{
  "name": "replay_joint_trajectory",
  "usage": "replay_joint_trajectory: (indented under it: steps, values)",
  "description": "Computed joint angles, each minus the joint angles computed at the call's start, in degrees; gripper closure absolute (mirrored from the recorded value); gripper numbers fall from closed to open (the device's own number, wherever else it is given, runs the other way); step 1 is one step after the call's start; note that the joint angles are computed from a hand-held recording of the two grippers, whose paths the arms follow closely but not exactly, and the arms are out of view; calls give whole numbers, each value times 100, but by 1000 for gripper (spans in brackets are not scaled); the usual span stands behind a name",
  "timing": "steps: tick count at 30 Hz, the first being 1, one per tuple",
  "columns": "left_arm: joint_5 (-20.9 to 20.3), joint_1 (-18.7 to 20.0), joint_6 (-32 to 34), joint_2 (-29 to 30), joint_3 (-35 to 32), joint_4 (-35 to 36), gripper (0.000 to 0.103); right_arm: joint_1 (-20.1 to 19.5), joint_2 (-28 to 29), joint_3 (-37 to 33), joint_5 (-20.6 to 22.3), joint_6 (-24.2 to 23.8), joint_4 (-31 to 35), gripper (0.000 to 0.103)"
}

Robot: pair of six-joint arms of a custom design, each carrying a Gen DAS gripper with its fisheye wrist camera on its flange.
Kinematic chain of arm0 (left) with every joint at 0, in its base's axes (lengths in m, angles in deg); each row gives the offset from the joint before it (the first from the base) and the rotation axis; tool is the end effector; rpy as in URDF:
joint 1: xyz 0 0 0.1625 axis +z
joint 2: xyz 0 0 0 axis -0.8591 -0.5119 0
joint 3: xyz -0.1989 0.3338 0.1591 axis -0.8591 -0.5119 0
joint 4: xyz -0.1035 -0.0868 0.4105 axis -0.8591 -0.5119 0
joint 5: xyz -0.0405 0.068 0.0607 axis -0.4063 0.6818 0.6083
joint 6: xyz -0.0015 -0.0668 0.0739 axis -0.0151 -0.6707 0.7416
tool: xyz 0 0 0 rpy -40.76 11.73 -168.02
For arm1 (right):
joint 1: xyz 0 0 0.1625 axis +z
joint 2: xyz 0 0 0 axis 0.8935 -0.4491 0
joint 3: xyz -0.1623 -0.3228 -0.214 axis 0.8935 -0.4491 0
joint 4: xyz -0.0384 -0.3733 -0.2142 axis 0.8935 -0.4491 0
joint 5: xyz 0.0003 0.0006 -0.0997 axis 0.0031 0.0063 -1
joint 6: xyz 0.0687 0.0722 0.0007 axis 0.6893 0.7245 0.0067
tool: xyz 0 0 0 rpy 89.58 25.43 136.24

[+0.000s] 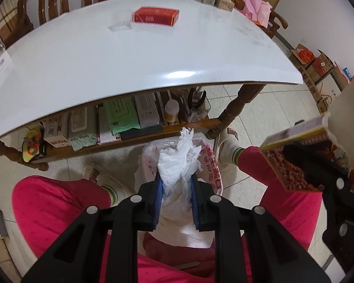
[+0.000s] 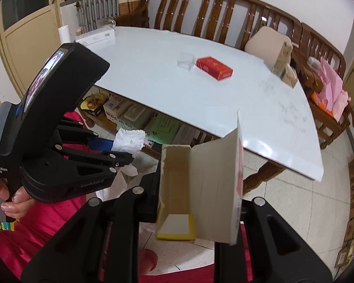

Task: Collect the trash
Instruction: 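Carry the tissue and snack box down to the white plastic bag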

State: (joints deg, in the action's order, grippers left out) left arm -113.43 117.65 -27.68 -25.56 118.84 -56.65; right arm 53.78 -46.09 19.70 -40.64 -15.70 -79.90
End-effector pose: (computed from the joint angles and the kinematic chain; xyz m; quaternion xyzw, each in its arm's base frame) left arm -0.2411 -0.7834 0.4037 -0.0303 0.9210 -0.2186 0.3210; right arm 0.5088 -0.7900 0.1780 0.5209 -0.8179 0.1091 0.2189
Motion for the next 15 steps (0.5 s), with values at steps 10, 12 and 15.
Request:
replay_joint_trajectory:
  steps: [10,12,15]
  values:
    - [-431,382,-212,374,-273,116,82,-279,-57,562,-202,408,-133,83]
    - [-516,463,-273,461,-349,151,82,-331,-14,573,-238,466,-130,83]
    - [-601,574,-320,595,-448,160,82,-420,86,511,-237,676,-26,83]
